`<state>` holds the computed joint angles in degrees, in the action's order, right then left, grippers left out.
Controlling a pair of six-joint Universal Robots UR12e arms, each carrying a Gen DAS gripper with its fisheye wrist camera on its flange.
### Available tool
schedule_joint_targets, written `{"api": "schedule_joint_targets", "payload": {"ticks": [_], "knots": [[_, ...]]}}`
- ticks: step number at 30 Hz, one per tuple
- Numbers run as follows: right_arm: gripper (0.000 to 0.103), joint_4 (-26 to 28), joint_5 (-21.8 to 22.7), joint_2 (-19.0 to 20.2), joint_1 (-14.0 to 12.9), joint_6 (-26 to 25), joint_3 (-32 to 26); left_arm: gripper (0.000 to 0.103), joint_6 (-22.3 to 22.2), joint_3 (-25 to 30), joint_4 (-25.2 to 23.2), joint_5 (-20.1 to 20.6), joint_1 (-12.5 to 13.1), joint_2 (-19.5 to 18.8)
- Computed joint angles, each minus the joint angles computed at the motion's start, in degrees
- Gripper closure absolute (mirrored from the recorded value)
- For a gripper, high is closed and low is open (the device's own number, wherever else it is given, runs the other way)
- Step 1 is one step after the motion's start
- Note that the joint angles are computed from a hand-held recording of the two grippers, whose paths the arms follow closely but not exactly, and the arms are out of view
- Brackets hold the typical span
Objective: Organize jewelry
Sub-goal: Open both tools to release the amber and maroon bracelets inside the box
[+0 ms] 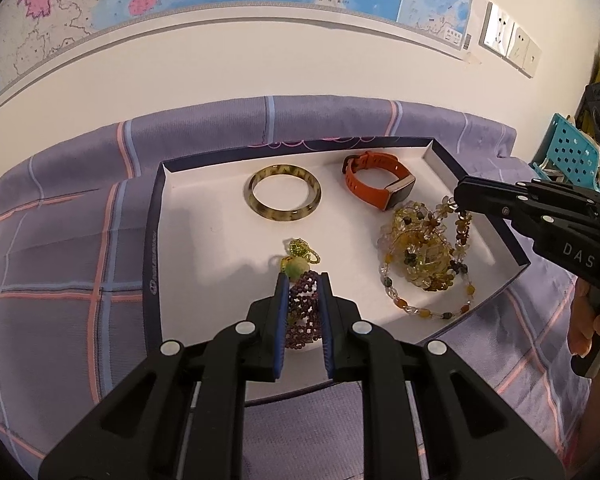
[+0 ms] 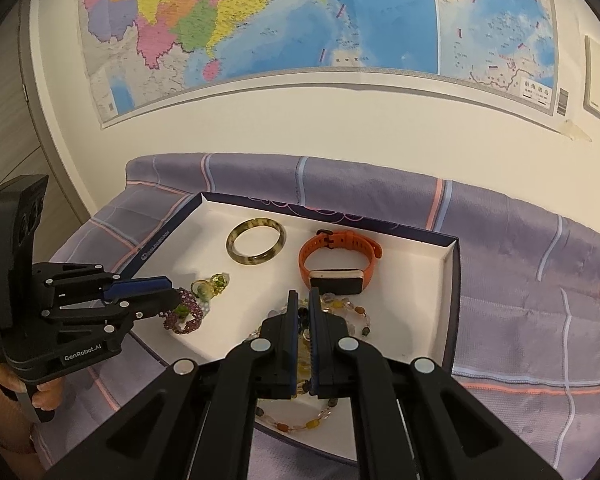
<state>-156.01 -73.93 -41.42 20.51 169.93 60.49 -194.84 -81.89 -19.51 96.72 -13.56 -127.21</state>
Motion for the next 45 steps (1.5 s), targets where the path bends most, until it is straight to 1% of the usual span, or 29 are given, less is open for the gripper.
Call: {"api": "schedule_joint_targets", "payload": {"ticks": [16,20,27,45], "knots": [[0.099,2.3,-0.3,1.2,-0.2,1.3,-2.0,0.086,-0.9,0.8,-1.4,0.4,0.1,-0.6],[0.099,3.2,-0.1,1.5,-0.2,1.7,-2.5,0.086,-1.7,0.7,-1.8,-0.5,0.5,-0.6],[0.099,4.2,0.0,1.9,-0.3,2.0,-3.2,0.086,-1.5,0.5,-1.5,-0.4,0.5,-0.6],[0.099,5.3,0.4,2.2,-0.2,2.6,-3.9,0.086,-1.6,1.6,-2.8,0.1,0.5,-1.1]]}}
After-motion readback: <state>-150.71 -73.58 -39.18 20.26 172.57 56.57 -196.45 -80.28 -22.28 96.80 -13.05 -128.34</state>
